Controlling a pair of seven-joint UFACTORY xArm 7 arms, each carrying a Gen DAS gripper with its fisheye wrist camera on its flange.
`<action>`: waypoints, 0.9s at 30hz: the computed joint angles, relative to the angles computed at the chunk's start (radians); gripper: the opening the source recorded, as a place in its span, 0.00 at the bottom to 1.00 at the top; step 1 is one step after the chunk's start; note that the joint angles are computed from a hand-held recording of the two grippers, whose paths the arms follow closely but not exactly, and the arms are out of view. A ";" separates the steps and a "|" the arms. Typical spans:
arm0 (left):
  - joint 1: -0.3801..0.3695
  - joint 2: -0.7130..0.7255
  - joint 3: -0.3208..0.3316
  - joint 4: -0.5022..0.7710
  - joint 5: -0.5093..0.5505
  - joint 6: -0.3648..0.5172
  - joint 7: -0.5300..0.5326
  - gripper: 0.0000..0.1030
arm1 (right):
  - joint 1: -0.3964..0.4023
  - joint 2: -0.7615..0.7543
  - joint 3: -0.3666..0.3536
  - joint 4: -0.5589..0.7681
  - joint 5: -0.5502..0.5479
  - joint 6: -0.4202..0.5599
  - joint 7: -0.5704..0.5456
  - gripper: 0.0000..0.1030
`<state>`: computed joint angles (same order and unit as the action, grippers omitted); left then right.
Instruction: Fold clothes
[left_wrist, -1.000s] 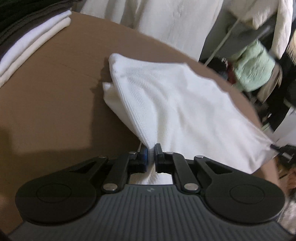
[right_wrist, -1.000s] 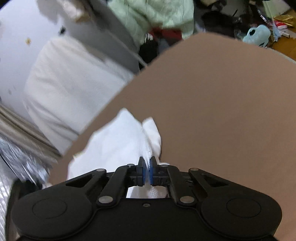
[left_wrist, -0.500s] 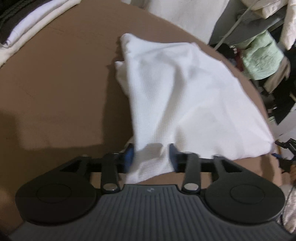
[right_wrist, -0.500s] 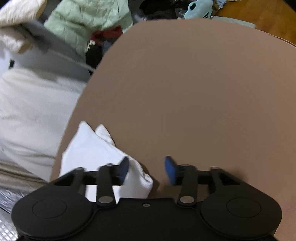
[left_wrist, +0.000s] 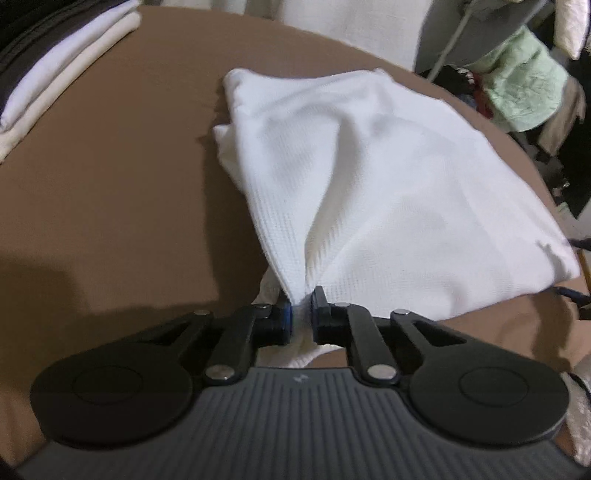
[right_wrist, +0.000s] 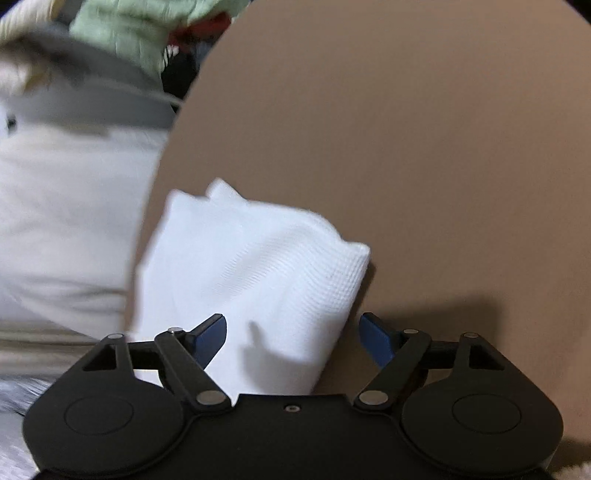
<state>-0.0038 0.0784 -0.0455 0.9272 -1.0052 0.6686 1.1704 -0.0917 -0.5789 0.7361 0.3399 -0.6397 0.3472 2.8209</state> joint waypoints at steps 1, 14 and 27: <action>0.006 -0.005 0.003 0.002 -0.015 0.015 0.007 0.07 | -0.043 0.046 0.024 0.028 -0.033 0.016 -0.019 0.69; 0.052 0.025 0.025 0.031 0.271 0.186 -0.112 0.03 | 0.231 0.019 -0.211 0.045 0.015 0.300 -0.267 0.16; 0.036 -0.028 0.035 0.002 0.346 0.198 -0.052 0.04 | 0.328 0.064 -0.318 0.073 0.062 0.401 -0.460 0.15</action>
